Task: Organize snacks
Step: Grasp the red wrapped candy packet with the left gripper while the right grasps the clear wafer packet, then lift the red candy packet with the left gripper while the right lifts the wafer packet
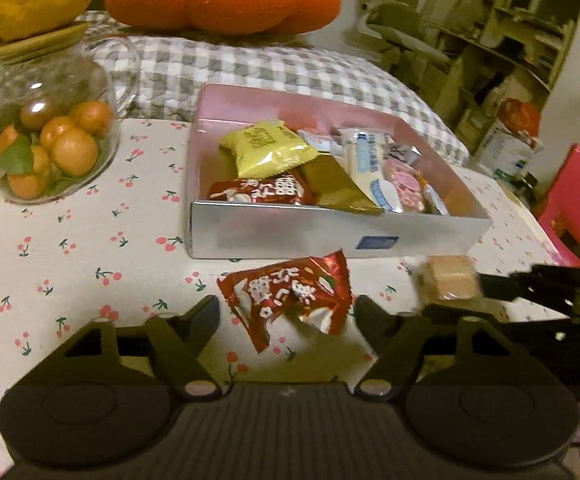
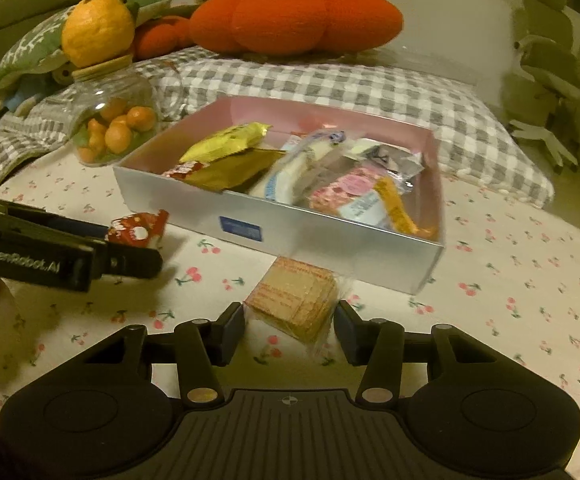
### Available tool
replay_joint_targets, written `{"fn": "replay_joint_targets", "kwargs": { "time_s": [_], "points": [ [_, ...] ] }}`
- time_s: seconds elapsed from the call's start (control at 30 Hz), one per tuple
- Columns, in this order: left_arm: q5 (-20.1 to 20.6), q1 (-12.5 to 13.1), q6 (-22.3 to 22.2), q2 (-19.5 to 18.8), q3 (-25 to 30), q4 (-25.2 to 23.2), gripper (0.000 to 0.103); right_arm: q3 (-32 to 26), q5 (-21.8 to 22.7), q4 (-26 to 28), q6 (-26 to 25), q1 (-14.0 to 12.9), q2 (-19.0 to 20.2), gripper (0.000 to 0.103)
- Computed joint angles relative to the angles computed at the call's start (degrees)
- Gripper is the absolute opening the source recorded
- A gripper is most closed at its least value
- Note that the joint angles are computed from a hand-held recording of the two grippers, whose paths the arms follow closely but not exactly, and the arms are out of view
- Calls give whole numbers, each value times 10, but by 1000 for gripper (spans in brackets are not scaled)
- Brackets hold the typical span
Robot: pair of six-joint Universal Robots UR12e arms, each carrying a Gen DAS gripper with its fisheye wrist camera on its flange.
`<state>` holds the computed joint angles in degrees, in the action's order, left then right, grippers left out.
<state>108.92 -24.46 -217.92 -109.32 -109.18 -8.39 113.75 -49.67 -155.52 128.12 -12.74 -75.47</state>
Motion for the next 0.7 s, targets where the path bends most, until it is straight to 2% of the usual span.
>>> {"fn": "replay_joint_targets", "kwargs": {
  "time_s": [0.1, 0.23, 0.27, 0.3, 0.5, 0.67, 0.7],
  "points": [
    [8, -1, -3, 2, 1, -5, 51, -4, 1, 5, 16, -2, 0, 47],
    [10, -1, 0, 7, -3, -8, 46, -4, 6, 14, 20, -3, -2, 47],
    [10, -1, -1, 10, -5, -9, 40, -4, 6, 16, 17, -4, -3, 47],
    [6, 0, -3, 12, -7, -10, 38, -3, 7, 19, 12, -4, -5, 47],
    [0, 1, -10, 27, -13, -25, 35, 0, 17, 34, -1, -9, -14, 47],
    [-6, -1, -7, 36, -16, -21, 34, 0, 30, 43, 10, -16, -19, 47],
    [-6, -2, -5, 37, -17, -18, 27, 0, 33, 44, 13, -17, -20, 47]
  ]
}}
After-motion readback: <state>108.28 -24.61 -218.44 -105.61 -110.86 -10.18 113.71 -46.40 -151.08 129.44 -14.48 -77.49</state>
